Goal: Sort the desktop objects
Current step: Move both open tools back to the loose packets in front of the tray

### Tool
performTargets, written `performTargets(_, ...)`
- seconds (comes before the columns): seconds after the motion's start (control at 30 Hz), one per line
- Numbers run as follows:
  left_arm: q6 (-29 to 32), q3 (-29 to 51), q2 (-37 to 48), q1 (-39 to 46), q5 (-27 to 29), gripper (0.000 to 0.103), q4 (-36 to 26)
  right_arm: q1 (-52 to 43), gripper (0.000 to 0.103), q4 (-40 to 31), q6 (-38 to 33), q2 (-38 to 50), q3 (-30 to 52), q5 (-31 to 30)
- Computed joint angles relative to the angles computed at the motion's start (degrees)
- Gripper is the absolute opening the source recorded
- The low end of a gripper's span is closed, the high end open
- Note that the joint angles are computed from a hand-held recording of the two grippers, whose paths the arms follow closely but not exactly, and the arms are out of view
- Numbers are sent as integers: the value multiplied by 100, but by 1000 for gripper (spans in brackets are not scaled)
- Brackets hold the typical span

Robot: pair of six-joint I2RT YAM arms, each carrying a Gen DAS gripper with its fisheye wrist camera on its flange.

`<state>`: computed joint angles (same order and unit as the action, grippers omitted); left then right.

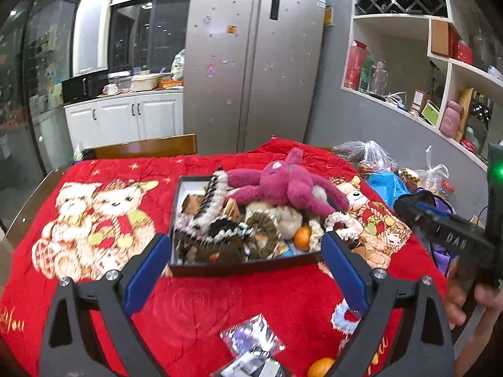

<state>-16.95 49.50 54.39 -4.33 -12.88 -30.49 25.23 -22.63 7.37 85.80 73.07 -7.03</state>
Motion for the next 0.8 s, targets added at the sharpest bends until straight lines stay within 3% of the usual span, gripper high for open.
performTargets(0.17, -188, -948, -655, -18, -98, 101, 358, -147, 79, 528, -5, -409, -639, -42)
performTargets(0.33, 73, -1190, -141, 87, -102, 101, 441, 49, 79, 1136, -187, -309, -1100, 122)
performTargets(0.5, -31, -1369, -137, 94, 122, 101, 578, 154, 79, 1112, -490, -16, -1187, 332)
performTargets(0.63, -1, -1380, 112, -337, -334, 101, 619, 98, 79, 980, -513, 112, -1128, 299)
performTargets(0.8, -5, -1369, 541, -506, -364, 101, 708, 10, 79, 899, -462, 213, -1069, 107)
